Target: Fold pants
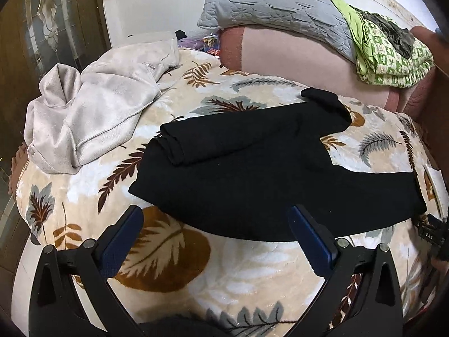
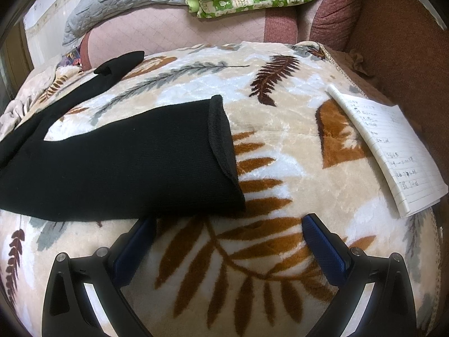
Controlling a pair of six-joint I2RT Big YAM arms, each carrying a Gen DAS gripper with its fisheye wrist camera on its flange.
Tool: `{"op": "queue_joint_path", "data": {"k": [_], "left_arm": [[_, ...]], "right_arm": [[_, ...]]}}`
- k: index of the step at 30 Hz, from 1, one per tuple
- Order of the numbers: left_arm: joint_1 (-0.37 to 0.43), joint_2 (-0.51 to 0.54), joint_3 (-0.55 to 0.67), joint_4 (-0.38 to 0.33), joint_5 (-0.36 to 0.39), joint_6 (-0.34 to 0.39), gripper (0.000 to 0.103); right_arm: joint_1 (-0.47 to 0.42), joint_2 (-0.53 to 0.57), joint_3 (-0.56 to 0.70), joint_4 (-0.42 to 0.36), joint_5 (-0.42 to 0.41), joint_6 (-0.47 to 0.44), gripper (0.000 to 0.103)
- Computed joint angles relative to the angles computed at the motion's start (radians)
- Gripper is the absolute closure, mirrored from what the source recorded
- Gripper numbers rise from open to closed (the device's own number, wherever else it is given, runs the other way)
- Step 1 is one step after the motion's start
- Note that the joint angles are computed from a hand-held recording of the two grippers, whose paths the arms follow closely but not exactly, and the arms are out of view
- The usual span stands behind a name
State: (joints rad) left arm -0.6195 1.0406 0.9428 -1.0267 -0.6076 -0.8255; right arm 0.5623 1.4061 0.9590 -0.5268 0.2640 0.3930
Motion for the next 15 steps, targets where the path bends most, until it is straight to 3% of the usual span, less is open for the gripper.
{"op": "queue_joint_path", "data": {"k": [7,9,12,15], "left_arm": [[0.001,0.006,0.005,-0.003,0.010,0.002,0.000],[0.005,0.001,0.002,0.001,0.018,0.003,0.000],[0.015,-0.005,-0.003,0.010,0.036,0.006,0.000],[0.016,-0.008,-0.006,0.014,0.038,0.006,0.000]], "right_arm": [[0.008,-0.022,-0.003,-0.034,-0.021,0.023,0.001],[0.021,-0.037,0.007,-0.097,-0.015,0.005,0.000],[0.021,-0.084,0.007,-0.163,-0.050,0.133,0.004],[0.069,-0.211,-0.039,-0.090,0.067,0.210,0.003]]}}
